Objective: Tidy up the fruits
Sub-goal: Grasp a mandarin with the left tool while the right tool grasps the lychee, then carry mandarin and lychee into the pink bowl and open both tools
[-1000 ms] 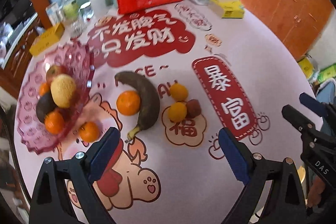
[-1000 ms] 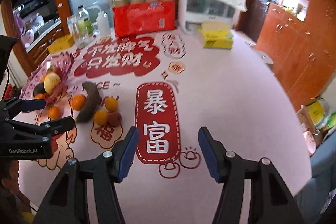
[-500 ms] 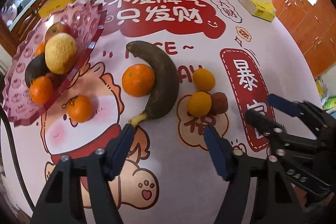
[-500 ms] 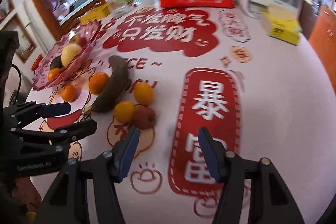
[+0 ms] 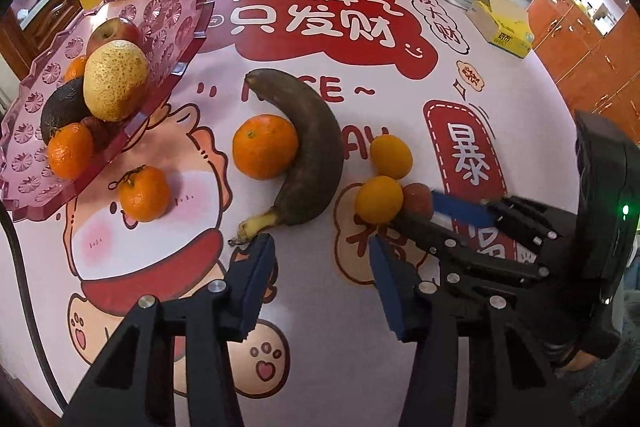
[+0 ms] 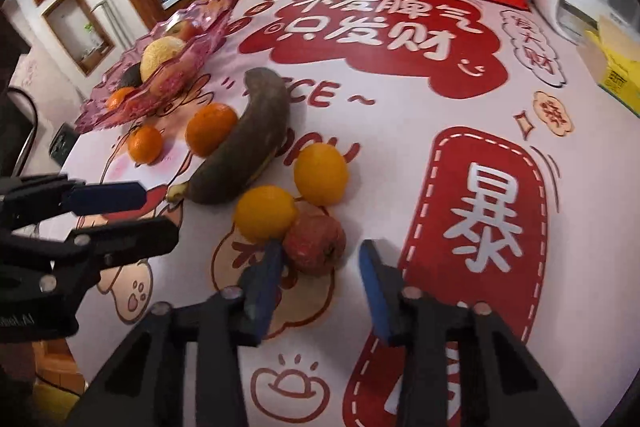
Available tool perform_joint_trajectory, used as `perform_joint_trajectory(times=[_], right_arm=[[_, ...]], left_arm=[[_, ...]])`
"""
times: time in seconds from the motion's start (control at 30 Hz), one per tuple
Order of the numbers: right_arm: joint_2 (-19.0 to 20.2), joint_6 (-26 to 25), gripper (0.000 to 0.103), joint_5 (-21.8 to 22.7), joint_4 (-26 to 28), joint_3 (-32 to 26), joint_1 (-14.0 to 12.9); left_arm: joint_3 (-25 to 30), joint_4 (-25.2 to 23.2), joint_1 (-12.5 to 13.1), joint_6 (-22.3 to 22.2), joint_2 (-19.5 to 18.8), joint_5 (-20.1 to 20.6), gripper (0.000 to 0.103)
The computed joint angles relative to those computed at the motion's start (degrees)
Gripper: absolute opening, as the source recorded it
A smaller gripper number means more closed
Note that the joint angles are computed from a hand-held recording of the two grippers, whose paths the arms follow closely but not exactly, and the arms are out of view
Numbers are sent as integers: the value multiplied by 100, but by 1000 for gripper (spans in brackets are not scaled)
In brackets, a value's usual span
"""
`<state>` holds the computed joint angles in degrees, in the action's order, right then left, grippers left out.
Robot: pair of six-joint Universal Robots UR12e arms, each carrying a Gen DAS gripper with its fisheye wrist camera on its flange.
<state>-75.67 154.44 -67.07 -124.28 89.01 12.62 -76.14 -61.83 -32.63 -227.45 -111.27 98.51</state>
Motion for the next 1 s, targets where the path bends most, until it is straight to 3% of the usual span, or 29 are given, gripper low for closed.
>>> perform_joint_trajectory(times=[0.13, 0.37, 0.5, 0.77, 0.93, 1.0], right_arm=[[-44, -17, 30, -136, -212, 75, 7], [-197, 161, 30, -163, -400, 234, -151], [-259, 225, 30, -221, -450, 312, -235], [-362, 212, 30, -268, -514, 460, -350], [-390, 183, 30, -267, -536, 486, -377], [-404, 183, 30, -268, -564, 494, -381]], left_arm=[[117, 34, -15, 99, -92, -20, 46], [457, 56, -66, 429, -403, -196, 32], [638, 11, -84, 470, -582, -280, 30], [930, -277, -151, 603, -783, 165, 29], [963, -400, -110, 620, -843, -189, 33], [1035, -512, -168, 650, -896, 6, 31]])
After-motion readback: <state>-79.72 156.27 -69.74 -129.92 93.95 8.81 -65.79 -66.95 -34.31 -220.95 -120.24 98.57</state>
